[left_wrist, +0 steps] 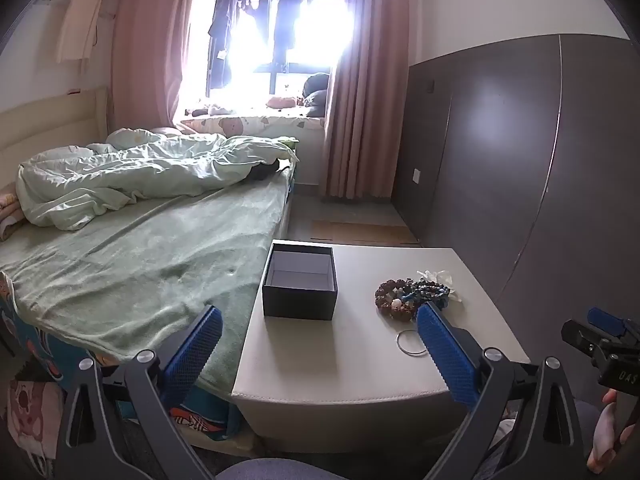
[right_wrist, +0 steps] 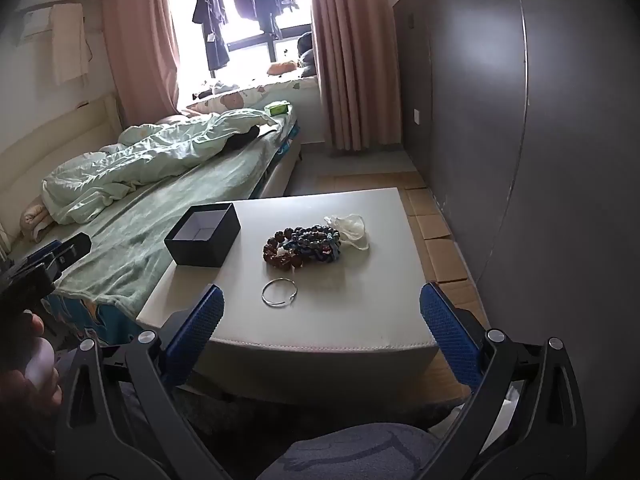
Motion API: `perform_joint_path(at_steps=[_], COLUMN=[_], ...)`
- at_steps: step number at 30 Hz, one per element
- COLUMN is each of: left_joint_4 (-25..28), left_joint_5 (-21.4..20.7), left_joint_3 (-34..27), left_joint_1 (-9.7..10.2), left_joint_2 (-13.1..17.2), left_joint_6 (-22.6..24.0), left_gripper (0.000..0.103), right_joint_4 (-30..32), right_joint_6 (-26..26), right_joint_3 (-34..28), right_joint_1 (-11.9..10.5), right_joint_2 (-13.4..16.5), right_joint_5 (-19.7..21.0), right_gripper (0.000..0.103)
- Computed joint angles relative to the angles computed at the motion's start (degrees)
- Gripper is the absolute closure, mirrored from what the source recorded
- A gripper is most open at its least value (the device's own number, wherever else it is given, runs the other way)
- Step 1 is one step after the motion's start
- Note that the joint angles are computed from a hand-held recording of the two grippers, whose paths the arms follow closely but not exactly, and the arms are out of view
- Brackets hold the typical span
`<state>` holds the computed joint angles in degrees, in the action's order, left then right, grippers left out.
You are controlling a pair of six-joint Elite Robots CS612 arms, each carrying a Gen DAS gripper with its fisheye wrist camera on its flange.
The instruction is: Organize jewelry
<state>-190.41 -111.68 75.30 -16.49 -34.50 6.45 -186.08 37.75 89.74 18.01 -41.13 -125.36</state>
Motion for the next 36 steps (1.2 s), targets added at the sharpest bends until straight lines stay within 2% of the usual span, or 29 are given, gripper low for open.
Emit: perform_joint_path(at_steps=[36], left_joint_4=[0.08], left_joint_5=[0.34], left_joint_3=[0.73], left_joint_1=[-0.38], left_joint_2=[-0.03], left_joint_6=[0.24], left_gripper=[0.009], right_joint_4=[0.78], right_joint_6=[-2.11], right_joint_3=[-1.23], right_joint_1=[0.69], right_joint_2=[0.55], right_joint_5=[-2.49], right_gripper=[0.005])
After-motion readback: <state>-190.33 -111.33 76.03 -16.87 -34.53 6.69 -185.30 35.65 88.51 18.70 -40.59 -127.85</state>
